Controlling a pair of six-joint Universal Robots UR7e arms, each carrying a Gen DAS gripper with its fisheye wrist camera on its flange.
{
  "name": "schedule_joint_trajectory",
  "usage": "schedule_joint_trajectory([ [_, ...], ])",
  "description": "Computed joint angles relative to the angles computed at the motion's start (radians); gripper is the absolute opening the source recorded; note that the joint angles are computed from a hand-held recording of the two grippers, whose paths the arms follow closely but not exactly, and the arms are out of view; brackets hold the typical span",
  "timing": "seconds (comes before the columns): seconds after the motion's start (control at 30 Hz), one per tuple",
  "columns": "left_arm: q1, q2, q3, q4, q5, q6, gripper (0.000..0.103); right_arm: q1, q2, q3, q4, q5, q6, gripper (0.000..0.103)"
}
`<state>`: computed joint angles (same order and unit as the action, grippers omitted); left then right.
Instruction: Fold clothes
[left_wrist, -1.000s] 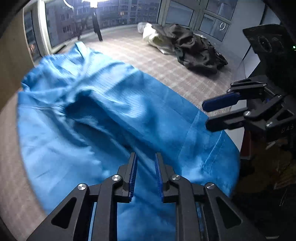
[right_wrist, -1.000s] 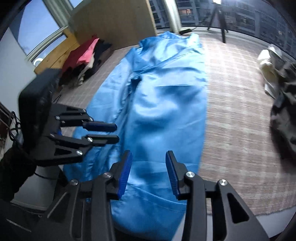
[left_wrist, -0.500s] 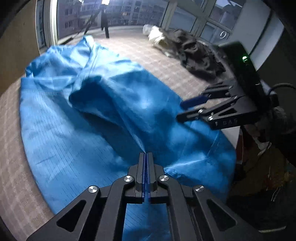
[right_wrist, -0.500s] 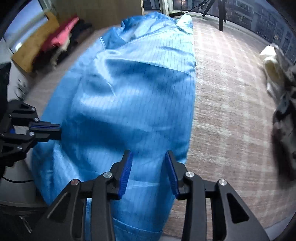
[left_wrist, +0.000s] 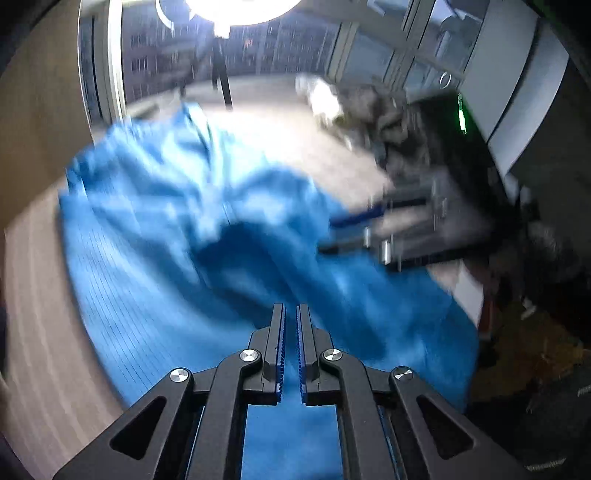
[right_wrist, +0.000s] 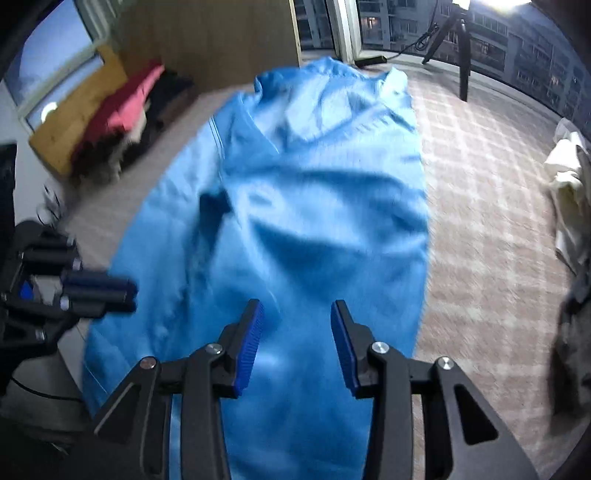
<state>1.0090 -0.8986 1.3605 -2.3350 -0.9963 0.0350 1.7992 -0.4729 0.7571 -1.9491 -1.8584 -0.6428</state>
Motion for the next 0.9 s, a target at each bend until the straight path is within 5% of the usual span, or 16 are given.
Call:
schedule_joint_trajectory([
  [0.17, 0.063, 0.156, -0.245, 0.060, 0.035, 0.055, 0.005, 0.008, 0.059, -0.042, 0.007, 0.010, 0.012, 0.038],
  [0.27, 0.099, 0.216, -0.337, 0.186, 0.064, 0.016, 0.004, 0.017, 0.041, 0.030, -0.067, -0.010, -0.040, 0.038],
  [0.33, 0.114, 0.223, -0.353, 0.214, 0.056, -0.003, 0.005, 0.016, 0.018, 0.030, -0.014, 0.017, -0.038, 0.038],
  [0.6, -0.019, -0.113, 0.117, -0.039, 0.131, -0.121, 0.012, -0.079, -0.268, 0.216, -0.001, 0.209, 0.043, 0.038],
  [0.73, -0.159, -0.307, 0.420, -0.045, 0.217, -0.392, 0.013, -0.140, -0.459, 0.452, -0.073, 0.266, 0.026, 0.038],
  [0.9, -0.308, -0.471, 0.702, 0.062, 0.199, -0.760, 0.024, -0.224, -0.612, 0.676, -0.095, 0.255, -0.024, 0.039],
])
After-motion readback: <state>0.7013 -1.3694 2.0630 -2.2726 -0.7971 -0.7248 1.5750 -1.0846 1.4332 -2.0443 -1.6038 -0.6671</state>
